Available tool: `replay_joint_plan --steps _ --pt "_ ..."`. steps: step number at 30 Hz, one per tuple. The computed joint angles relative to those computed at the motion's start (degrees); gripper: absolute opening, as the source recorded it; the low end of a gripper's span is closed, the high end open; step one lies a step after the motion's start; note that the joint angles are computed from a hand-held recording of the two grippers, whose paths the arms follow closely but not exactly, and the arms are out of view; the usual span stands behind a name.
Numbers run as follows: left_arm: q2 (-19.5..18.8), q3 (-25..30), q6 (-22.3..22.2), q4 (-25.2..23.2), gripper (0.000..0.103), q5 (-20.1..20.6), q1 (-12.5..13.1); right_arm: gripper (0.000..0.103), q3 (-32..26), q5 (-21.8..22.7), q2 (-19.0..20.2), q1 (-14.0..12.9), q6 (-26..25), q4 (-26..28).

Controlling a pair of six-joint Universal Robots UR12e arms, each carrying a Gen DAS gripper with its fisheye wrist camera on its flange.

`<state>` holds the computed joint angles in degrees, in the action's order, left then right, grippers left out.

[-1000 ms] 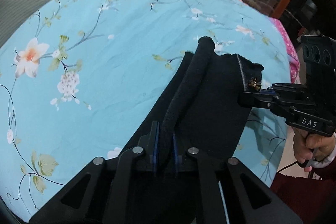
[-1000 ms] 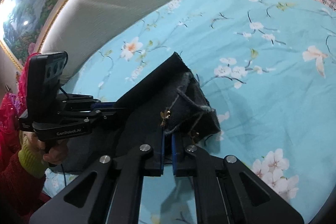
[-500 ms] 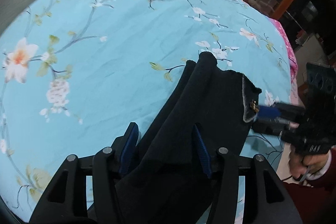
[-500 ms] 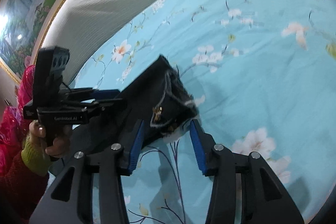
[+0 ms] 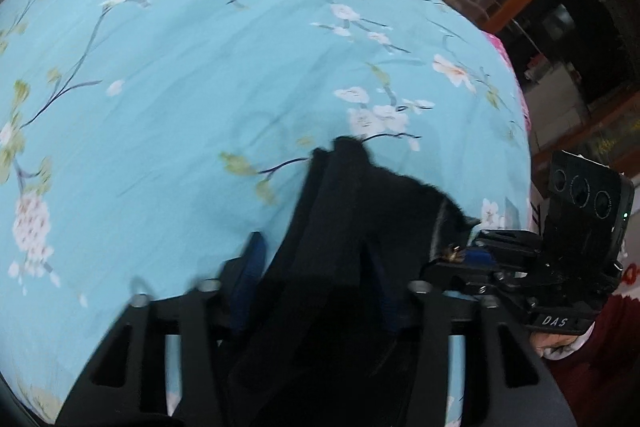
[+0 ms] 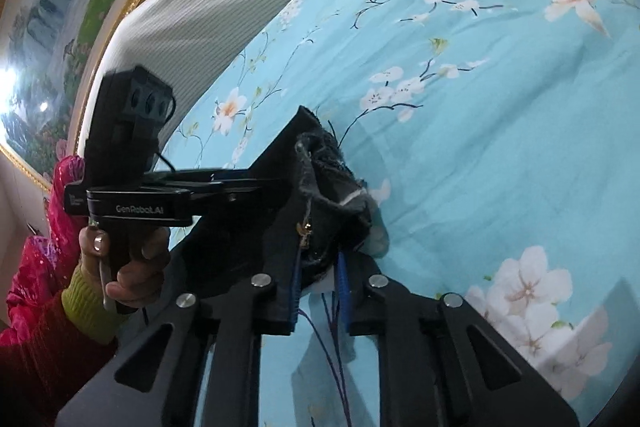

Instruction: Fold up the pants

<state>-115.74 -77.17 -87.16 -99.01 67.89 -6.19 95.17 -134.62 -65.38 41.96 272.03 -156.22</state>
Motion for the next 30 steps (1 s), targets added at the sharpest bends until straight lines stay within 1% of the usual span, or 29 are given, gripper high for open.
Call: replay_joint_plan --steps 1,2,4,6,10,13,16,19,21,23,26,30 --pt "-0.29 0.49 0.15 -1.32 0.022 -0.24 0.03 0.015 -0.05 0.05 -0.01 0.02 -0.31 0.1" --pt "-0.59 0.97 -0.08 -2.61 0.02 -0.6 0.06 0.015 -0.03 0.11 -0.03 0.04 -0.48 0.0" --pt "-0.48 0.86 -0.25 -2.71 0.014 -1.49 0.28 0.014 -0.07 0.24 -0.05 0.02 -0.64 -0.15" --pt "-0.2 0.85 0.36 -3.01 0.012 -2.37 0.71 0.014 -0.3 0.28 -0.11 0.09 -1.4 -0.1" --pt "0.9 1.16 2.31 -4.25 0.011 -5.13 2.15 0.014 -1.37 -0.36 0.06 0.28 -4.08 -0.85" --pt "1.17 2.39 3.79 -6.47 0.011 -7.47 3.74 0.014 -2.56 -0.96 0.47 0.56 -9.26 -3.85" --pt "1.33 3.53 4.76 -8.36 0.011 -9.68 5.41 0.014 -4.49 -0.93 1.45 0.81 -15.74 -7.39" --pt "1.37 4.62 5.9 -10.26 0.011 -11.61 7.14 0.013 -7.11 0.41 3.02 0.76 -22.42 -11.36" --pt "1.61 4.96 6.46 -10.7 0.011 -12.86 8.4 0.013 -9.23 1.95 4.25 0.61 -26.26 -12.84" --pt "2.03 4.63 6.71 -9.96 0.011 -13.8 9.43 0.013 -11.05 3.62 5.36 0.35 -28.92 -13.46" --pt "2.05 4.64 6.68 -9.87 0.011 -15.44 11.23 0.013 -13.48 5.82 6.76 -0.02 -31.61 -13.15" --pt "1.39 4.84 4.55 -8.76 0.011 -16.69 13.32 0.013 -16.6 8.96 8.93 -0.53 -34.23 -12.82"
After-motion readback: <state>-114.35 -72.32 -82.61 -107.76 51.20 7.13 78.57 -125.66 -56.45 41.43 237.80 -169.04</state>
